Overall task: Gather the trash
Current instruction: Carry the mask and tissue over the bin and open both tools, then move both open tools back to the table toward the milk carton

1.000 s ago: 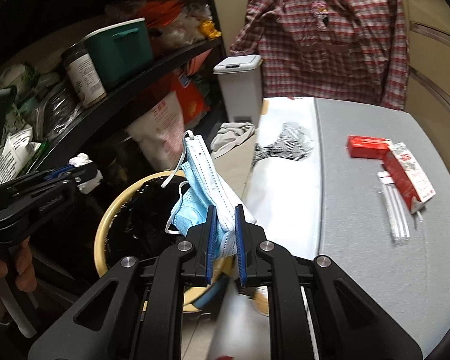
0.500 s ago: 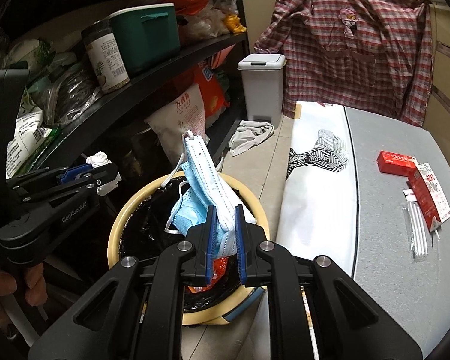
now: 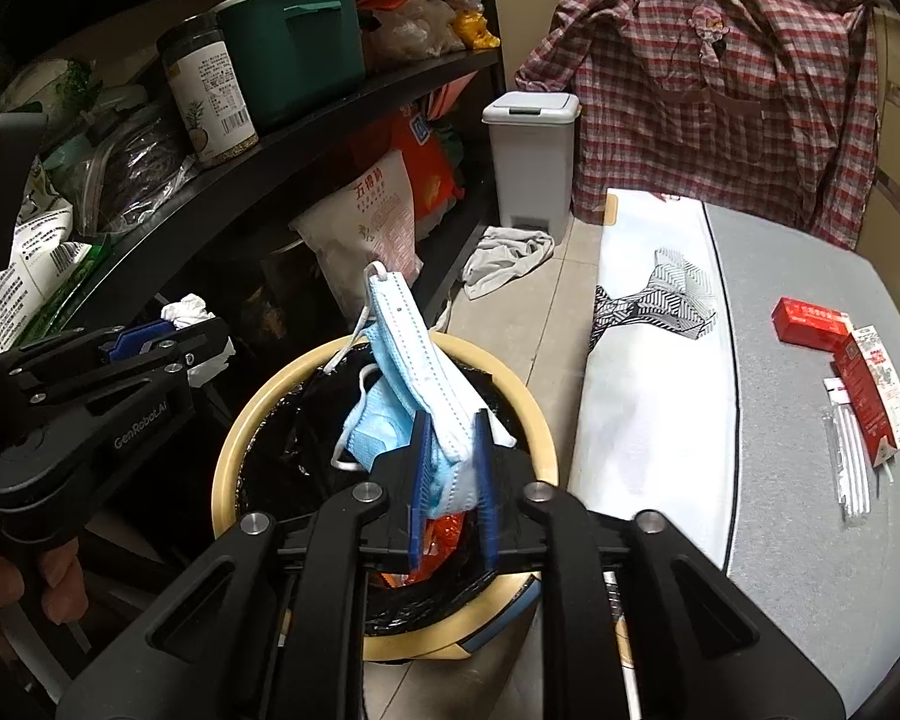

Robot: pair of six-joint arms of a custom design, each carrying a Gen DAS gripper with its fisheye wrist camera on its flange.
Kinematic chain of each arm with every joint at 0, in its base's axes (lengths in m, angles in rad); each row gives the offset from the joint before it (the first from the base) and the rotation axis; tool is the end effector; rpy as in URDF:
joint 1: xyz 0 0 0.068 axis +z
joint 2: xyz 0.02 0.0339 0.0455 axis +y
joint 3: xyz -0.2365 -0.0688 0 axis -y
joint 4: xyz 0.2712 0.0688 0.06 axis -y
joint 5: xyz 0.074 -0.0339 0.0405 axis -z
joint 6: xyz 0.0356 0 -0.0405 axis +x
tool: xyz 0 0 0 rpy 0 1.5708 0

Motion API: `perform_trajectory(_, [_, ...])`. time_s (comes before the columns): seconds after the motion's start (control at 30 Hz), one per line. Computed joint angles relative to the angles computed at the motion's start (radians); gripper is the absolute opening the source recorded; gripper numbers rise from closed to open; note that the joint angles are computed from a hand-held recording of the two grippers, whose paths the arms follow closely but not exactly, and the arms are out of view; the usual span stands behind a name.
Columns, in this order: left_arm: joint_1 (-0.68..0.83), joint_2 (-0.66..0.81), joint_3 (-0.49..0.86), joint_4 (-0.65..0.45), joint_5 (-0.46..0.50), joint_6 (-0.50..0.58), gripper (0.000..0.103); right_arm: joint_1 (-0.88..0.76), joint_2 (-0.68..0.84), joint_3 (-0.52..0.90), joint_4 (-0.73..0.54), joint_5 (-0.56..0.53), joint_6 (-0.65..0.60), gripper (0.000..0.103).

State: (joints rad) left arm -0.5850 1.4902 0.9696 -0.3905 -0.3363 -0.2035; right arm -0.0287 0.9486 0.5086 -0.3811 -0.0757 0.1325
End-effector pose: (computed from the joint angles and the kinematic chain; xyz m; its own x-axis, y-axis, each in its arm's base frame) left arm 0.2833 -0.1735 0.1814 -0.7165 0.2457 -0.6529 0.2122 0.9683 0.1315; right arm 0.2277 -0.0038 0.1643 -0.7282 0.1527 -0.6681 0.0740 0.9867 0.1449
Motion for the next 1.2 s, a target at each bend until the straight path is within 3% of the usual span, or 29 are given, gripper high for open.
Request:
perform_trajectory(0.03, [0.001,0.002,0.002,-0.003,-0.003,-0.005,0.032,0.000,0.015,0.007,0.002,-0.005,0.001,0.018])
perform_trajectory(0.1, [0.004,0.011,0.010,-0.008,-0.017,-0.012,0.074,0.005,0.034,0.016,0.006,0.002,0.007,0.035])
perform_trajectory(0.13, [-0.001,0.015,0.012,-0.011,-0.045,-0.020,0.079,0.007,0.035,0.016,0.011,0.012,0.015,0.049])
perform_trajectory(0.17, [-0.006,0.013,0.010,-0.008,-0.065,-0.022,0.082,0.008,0.032,0.014,0.015,0.019,0.020,0.052])
perform_trajectory(0.27, [-0.015,0.020,0.016,-0.015,-0.090,-0.017,0.087,0.005,0.033,0.016,0.015,0.023,0.024,0.053])
perform_trajectory(0.8, [-0.056,-0.015,0.017,-0.030,-0.104,-0.005,0.087,-0.074,-0.095,0.001,-0.082,-0.025,-0.003,0.060])
perform_trajectory(1.0, [-0.102,-0.040,0.008,-0.017,-0.113,-0.028,0.087,-0.204,-0.257,-0.021,-0.198,-0.077,-0.088,0.063])
perform_trajectory(1.2, [-0.162,-0.015,0.043,0.006,-0.110,-0.082,0.087,-0.466,-0.387,-0.026,-0.311,-0.199,-0.254,0.063])
